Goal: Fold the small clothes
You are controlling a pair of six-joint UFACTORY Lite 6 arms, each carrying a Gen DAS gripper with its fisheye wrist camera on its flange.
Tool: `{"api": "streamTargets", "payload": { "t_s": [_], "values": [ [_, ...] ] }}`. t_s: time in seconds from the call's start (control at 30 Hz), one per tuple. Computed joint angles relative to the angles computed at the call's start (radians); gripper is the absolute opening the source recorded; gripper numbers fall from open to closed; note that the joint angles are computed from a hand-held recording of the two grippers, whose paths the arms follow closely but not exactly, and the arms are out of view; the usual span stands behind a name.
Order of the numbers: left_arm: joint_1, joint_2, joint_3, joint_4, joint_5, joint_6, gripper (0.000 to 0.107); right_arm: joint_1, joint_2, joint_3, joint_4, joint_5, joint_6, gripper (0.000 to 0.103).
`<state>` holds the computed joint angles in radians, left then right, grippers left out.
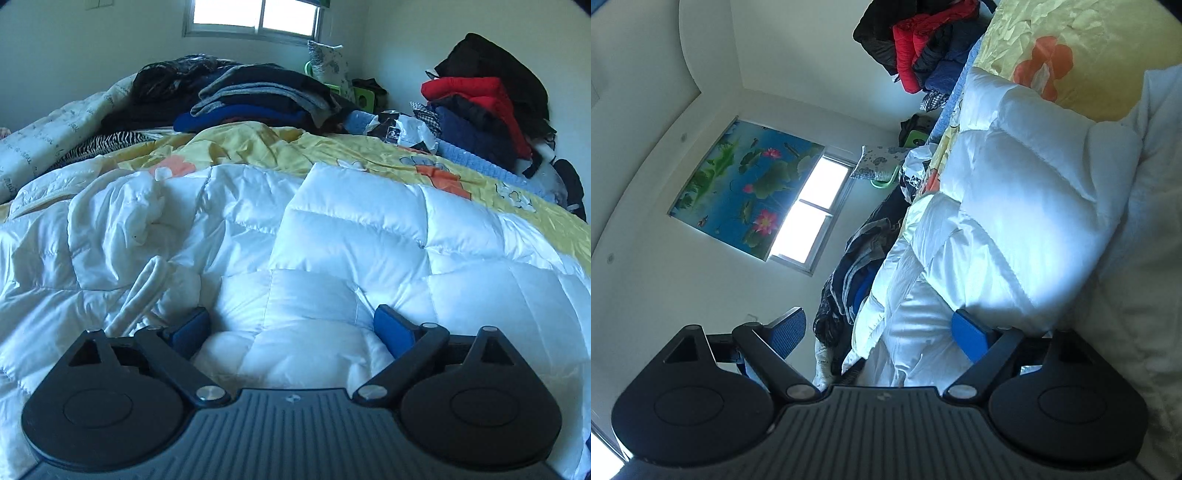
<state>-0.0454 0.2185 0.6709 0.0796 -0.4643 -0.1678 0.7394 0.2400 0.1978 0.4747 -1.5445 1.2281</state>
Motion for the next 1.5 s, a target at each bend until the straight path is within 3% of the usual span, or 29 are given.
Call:
{"api": "streamTargets", "payload": {
  "t_s": [0.13, 0.23, 0.37, 0.43, 0.47, 0.53, 0.7, 0.77, 0.9, 1.07, 1.13, 1.37, 1.5],
  "values": [
    [0.033, -0.037, -0.034, 0.094, -0.026, -0.077, 0.098, -0.014, 0.003, -0.004, -0.018, -0.003, -0.002, 0.089],
    [0.108, -0.197, -0.172, 0.256, -0.080, -0.264, 0.098, -0.010, -0.019, -0.006, -0.018, 0.018, -0.014, 0.089],
    [0.361, -0.391, -0.401, 0.660, -0.347, -0.522, 0.103, 0.005, -0.044, -0.002, -0.003, 0.052, -0.043, 0.090],
    [0.407, -0.377, -0.421, 0.713, -0.402, -0.442, 0.103, 0.025, -0.053, 0.003, 0.025, 0.072, -0.068, 0.089],
    [0.398, -0.347, -0.403, 0.706, -0.378, -0.428, 0.103, 0.044, -0.068, 0.006, 0.054, 0.096, -0.089, 0.089],
    [0.386, -0.218, -0.301, 0.752, -0.297, -0.525, 0.103, 0.098, -0.144, 0.015, 0.162, 0.207, -0.160, 0.088],
    [0.395, -0.177, -0.280, 0.770, -0.320, -0.556, 0.103, 0.101, -0.467, 0.032, 0.309, 0.437, -0.607, 0.089],
    [0.411, -0.165, -0.277, 0.790, -0.337, -0.569, 0.103, -0.008, -0.543, 0.114, 0.266, 0.615, -0.817, 0.095],
    [0.426, -0.166, -0.284, 0.807, -0.348, -0.573, 0.103, -0.227, -0.405, 0.404, 0.312, 1.002, -1.235, 0.097],
    [0.470, -0.137, -0.272, 0.862, -0.396, -0.610, 0.103, -0.355, -0.152, 0.633, 0.666, 1.228, -1.758, 0.091],
    [0.475, -0.132, -0.268, 0.875, -0.403, -0.615, 0.103, -0.382, -0.101, 0.642, 0.746, 1.247, -1.860, 0.091],
    [0.480, -0.106, -0.242, 0.929, -0.416, -0.628, 0.103, -0.356, -0.039, 0.561, 0.564, 1.084, -1.777, 0.099],
    [0.480, -0.102, -0.242, 0.925, -0.418, -0.623, 0.103, -0.347, -0.020, 0.584, 0.602, 1.060, -1.821, 0.099]
  ]
}}
